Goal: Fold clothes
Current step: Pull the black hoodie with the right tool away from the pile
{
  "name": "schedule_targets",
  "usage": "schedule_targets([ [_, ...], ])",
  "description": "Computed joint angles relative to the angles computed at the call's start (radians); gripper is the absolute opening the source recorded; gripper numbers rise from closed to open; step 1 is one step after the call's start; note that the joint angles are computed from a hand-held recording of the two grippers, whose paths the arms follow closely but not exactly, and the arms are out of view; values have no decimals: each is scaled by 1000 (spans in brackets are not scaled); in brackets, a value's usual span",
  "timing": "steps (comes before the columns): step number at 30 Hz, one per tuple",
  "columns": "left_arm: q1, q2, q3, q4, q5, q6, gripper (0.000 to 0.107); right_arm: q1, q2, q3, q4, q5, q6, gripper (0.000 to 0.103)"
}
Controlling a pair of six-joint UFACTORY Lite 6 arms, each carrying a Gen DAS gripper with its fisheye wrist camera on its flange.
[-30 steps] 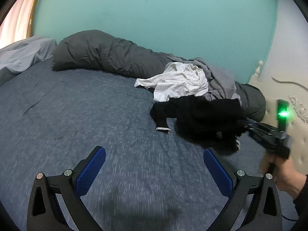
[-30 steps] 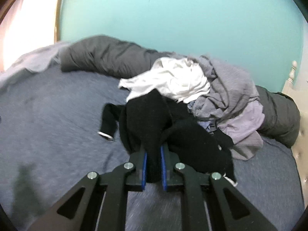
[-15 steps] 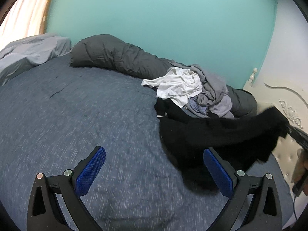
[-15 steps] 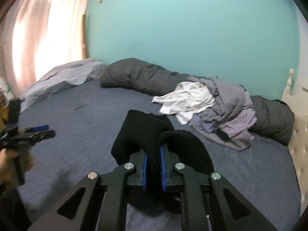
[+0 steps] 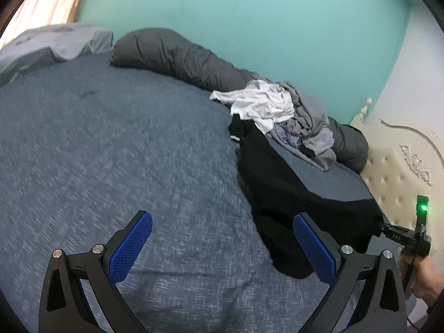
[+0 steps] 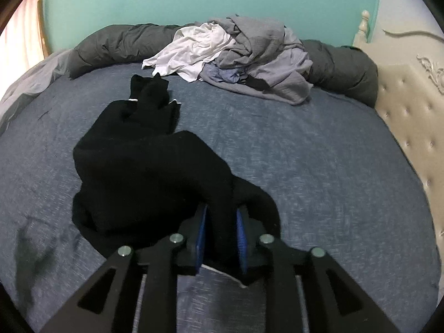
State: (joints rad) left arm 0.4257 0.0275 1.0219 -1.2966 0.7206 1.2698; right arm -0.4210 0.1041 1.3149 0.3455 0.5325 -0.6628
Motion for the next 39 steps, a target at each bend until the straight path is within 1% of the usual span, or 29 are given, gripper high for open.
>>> schedule_targets([
  [2,-10,14,-13,-19,-1,20,103,-1,-14,5,-20,-15,1,30],
  [5,-29,21,-37,-46,-22,58,103,-46,-48,16,21,-2,-39,37],
  [7,-48,21,-49,-57,-48,73,103,-79,-65,30,93,36,-107,38],
  [9,-59,19,-62,-78,-67,95,103,-109,-137,-20,242,97,-262,38],
  [11,-59,17,-72,-94,-76,113,103,-73,-199,-79,277,133,-321,38],
  [13,-57,14,-85,-109,-85,134,103,-1,-223,-125,251,151,-306,38],
  [15,-47,12,-100,-114,-83,154,103,105,-224,-179,186,110,-239,38],
  [16,-43,11,-106,-116,-82,163,103,153,-212,-196,143,74,-185,42],
  [17,-40,14,-110,-116,-85,171,103,204,-194,-211,84,30,-110,62],
  [18,-38,17,-114,-116,-90,178,103,250,-171,-221,24,-16,-29,73],
  [19,-37,19,-118,-121,-96,186,103,281,-148,-229,-14,-60,34,79],
  [22,-38,28,-125,-123,-108,198,103,331,-48,-213,4,-103,77,79],
  [24,-41,35,-126,-123,-111,203,103,378,17,-208,-84,-133,161,79],
  [26,-49,36,-130,-129,-115,215,103,410,43,-232,-163,-174,232,79],
  [28,-57,33,-134,-136,-121,227,103,441,60,-261,-284,-213,358,78],
  [30,-61,29,-135,-139,-118,230,103,445,59,-285,-299,-233,388,73],
  [31,-61,26,-136,-140,-117,233,103,446,61,-289,-302,-238,395,64],
  [32,-61,23,-139,-141,-117,237,103,446,68,-283,-304,-238,395,53],
  [33,-61,21,-140,-141,-117,240,103,447,73,-279,-304,-237,388,47],
  [35,-58,23,-141,-136,-119,241,103,450,73,-271,-301,-232,365,19],
  [37,-54,29,-137,-132,-119,237,103,459,56,-274,-337,-235,395,16],
  [38,-51,34,-133,-130,-118,234,103,459,35,-275,-319,-238,380,15],
  [39,-50,35,-131,-130,-117,233,103,453,8,-273,-259,-239,325,14],
])
